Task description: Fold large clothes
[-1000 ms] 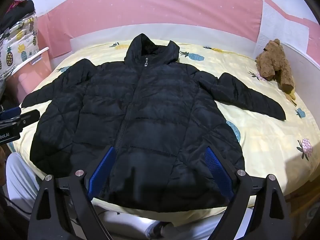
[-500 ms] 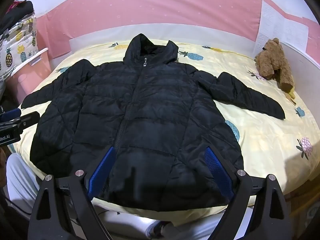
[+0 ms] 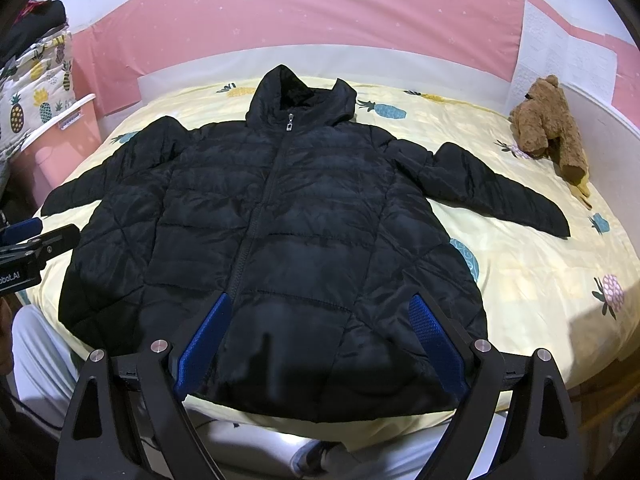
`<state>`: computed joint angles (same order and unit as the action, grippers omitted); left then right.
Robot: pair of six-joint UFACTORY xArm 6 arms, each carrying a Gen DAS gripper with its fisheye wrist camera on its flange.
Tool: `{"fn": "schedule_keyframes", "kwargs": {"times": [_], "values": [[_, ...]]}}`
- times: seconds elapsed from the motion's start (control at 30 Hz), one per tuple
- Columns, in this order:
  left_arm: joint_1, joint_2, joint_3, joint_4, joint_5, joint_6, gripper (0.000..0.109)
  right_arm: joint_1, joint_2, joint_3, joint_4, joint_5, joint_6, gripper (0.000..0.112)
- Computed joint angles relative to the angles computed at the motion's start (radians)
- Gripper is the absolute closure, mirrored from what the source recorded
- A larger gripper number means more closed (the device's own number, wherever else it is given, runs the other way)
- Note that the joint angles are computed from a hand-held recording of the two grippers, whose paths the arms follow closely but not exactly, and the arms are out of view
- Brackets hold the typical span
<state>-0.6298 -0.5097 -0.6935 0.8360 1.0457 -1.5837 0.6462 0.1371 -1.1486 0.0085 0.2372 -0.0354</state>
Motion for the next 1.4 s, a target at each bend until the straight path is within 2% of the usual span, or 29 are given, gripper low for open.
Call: {"fn": "schedule_keyframes", "kwargs": {"times": [1.4], "values": [[0.008,0.006,0.007,-0.013,-0.026,0.004,0.012,0.0,0.003,-0.008,-0.002,0.011,0.002,0.022]]}}
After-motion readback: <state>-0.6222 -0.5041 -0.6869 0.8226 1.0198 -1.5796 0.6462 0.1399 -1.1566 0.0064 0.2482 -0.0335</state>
